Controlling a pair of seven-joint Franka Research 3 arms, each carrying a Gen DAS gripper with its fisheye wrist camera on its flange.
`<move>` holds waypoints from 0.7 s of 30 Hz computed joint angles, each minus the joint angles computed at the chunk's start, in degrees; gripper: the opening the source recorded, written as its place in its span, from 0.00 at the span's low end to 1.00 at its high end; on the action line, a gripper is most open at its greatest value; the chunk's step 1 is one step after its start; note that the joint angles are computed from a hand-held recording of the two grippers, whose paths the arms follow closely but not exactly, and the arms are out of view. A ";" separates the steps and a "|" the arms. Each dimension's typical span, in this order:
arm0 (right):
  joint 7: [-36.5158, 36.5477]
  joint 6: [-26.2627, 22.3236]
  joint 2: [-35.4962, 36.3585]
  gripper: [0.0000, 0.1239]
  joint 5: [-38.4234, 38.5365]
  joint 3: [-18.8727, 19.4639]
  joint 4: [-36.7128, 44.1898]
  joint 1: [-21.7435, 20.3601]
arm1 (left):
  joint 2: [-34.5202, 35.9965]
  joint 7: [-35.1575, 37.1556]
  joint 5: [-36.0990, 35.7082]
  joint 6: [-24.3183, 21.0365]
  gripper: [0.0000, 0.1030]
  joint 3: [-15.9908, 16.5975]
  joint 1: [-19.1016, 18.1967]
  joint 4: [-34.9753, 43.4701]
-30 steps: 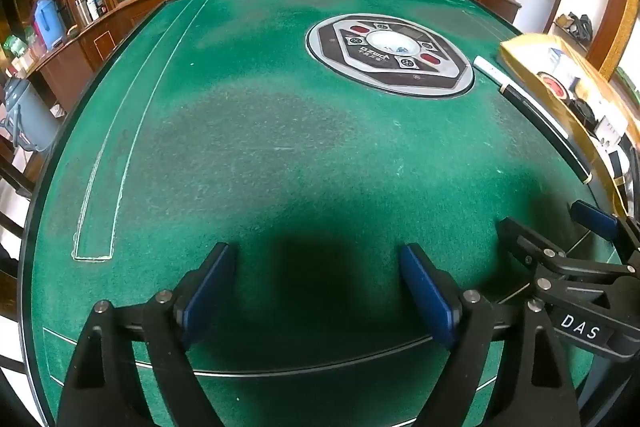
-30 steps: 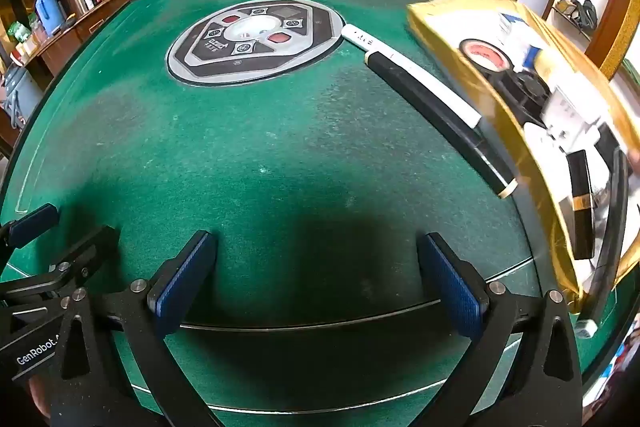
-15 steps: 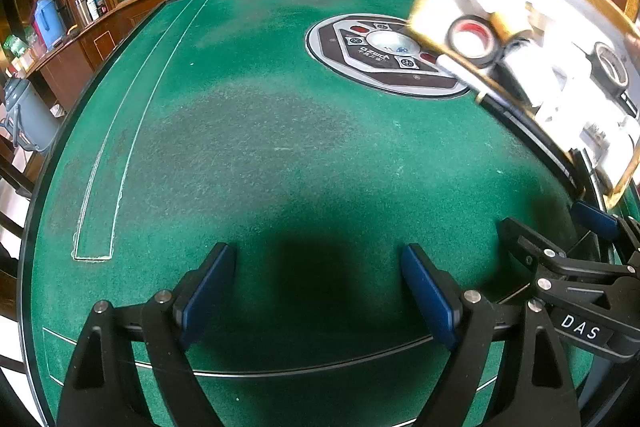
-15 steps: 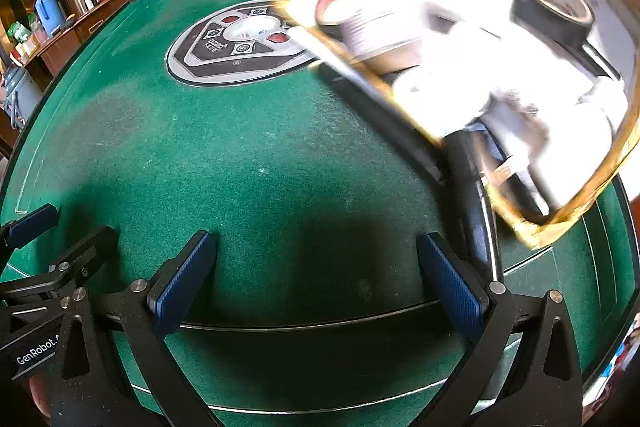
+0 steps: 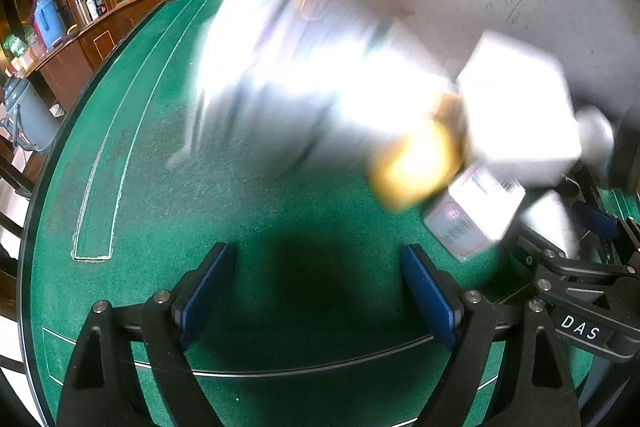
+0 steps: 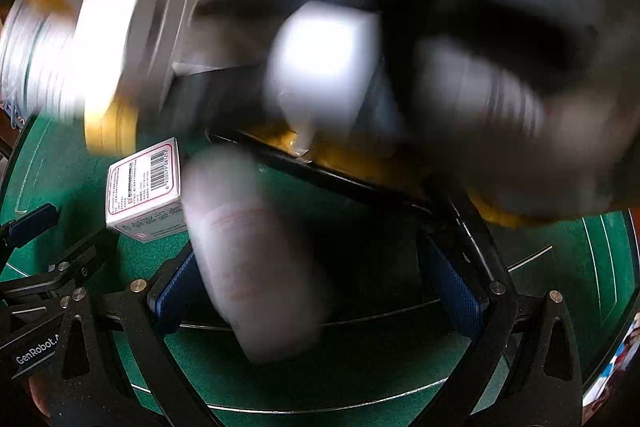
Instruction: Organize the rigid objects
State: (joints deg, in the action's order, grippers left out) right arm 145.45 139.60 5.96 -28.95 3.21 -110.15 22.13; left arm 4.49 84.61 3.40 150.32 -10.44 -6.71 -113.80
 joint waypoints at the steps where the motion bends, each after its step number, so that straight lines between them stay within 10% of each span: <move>1: 0.12 -0.01 -0.12 0.83 -0.03 -0.03 -0.12 -0.01 | -0.07 -0.23 0.19 -0.05 0.87 0.02 -0.02 -0.11; 21: 1.34 0.14 0.14 0.83 -0.91 0.12 -0.31 -0.11 | 0.11 0.32 -0.23 -0.18 0.91 -0.03 0.12 -0.07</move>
State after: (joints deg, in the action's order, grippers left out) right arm 146.79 139.74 6.10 -29.87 3.33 -110.46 22.02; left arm 4.59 84.93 3.17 150.14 -10.47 -6.60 -113.87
